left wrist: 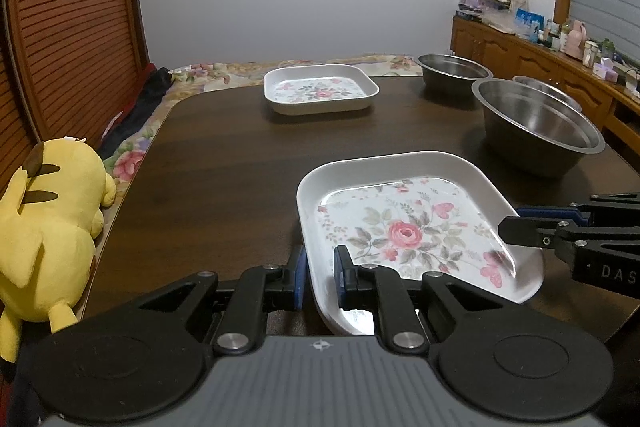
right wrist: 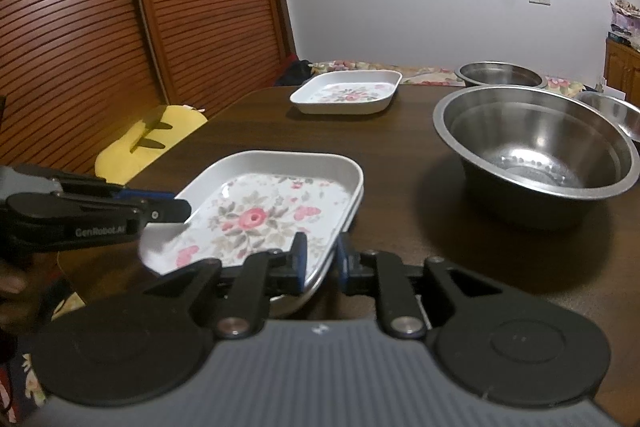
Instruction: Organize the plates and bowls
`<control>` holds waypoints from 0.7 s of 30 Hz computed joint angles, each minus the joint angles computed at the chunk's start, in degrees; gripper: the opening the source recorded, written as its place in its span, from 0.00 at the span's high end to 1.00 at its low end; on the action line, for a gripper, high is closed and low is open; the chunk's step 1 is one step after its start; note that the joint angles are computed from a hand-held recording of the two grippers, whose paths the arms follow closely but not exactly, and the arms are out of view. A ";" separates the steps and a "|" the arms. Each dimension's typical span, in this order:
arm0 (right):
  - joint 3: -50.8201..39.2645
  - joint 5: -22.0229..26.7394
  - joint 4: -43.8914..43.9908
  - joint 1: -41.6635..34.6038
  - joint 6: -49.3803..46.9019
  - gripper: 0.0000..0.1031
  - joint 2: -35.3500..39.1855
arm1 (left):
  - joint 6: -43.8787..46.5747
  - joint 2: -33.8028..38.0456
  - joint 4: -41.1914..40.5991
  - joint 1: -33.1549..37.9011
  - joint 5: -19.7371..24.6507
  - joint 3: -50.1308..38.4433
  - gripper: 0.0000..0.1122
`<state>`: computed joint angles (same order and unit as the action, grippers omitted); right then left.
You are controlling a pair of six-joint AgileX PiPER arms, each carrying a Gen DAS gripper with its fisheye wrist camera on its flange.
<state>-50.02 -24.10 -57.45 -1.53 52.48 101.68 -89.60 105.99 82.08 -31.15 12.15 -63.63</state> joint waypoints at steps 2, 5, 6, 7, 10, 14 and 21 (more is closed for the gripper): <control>0.52 -0.33 1.70 0.06 -1.67 0.82 -0.22 | -0.24 -0.01 0.21 0.11 -0.20 0.04 0.86; 1.34 -1.04 3.08 -0.05 -2.95 0.82 -0.88 | -3.32 -0.45 2.70 -0.02 -0.24 0.67 0.86; 1.66 -1.25 3.81 -0.02 -3.81 0.82 -1.13 | -4.62 -0.68 3.99 -0.07 -0.13 0.85 0.85; 1.92 -1.50 4.18 -0.08 -4.34 0.82 -1.34 | -5.97 -0.92 5.29 -0.25 0.09 1.06 0.84; 2.10 -1.97 3.73 -0.28 -3.94 0.82 -1.82 | -9.92 -1.67 8.95 -0.18 -0.21 1.40 0.77; 1.63 -2.38 1.67 -0.94 -1.76 0.82 -2.40 | -13.51 -2.46 12.87 0.16 -1.01 1.27 0.71; -2.90 -2.50 -7.31 -2.67 6.42 0.82 -2.97 | 2.63 -0.25 -0.08 1.66 -2.72 -5.23 0.66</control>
